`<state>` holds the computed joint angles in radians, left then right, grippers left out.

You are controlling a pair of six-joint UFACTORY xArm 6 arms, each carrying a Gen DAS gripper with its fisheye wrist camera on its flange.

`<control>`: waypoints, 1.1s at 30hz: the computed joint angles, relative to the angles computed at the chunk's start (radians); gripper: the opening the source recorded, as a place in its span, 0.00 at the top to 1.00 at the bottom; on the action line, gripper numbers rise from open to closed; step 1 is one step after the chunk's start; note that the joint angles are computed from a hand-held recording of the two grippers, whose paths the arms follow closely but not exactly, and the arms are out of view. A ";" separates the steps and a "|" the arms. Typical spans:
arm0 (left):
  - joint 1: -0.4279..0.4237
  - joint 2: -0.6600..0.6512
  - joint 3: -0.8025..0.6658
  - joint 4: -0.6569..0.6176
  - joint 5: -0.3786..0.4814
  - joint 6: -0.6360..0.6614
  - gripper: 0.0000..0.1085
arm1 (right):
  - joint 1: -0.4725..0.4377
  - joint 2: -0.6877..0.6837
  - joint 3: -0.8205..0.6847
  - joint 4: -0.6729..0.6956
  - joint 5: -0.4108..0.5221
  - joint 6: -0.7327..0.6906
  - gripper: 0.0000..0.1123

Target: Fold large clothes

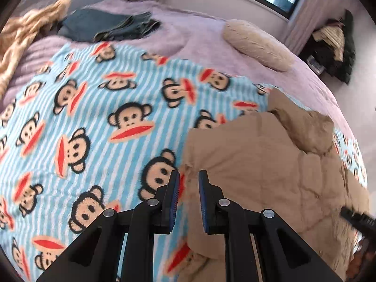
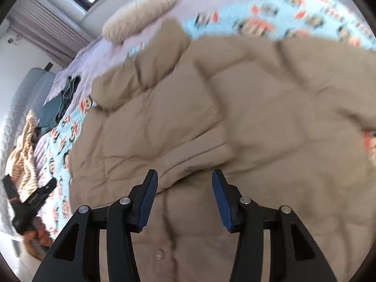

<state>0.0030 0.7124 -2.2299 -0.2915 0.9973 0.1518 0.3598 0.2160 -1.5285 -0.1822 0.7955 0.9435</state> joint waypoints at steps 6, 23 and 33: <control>-0.067 -0.002 0.081 0.118 -0.020 -0.065 0.83 | -0.027 0.114 -0.113 0.029 0.028 -0.087 0.79; -0.180 -0.194 0.281 0.237 -0.029 -0.108 0.83 | -0.113 -0.288 0.355 0.296 -0.059 -0.123 0.47; -0.330 -0.274 0.364 0.183 0.009 -0.148 0.08 | -0.231 -0.542 0.573 0.327 -0.043 -0.087 0.29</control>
<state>-0.3272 0.4385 -1.8663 -0.1083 1.0065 0.0040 0.1288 -0.3255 -0.9552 0.1448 0.7526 0.8561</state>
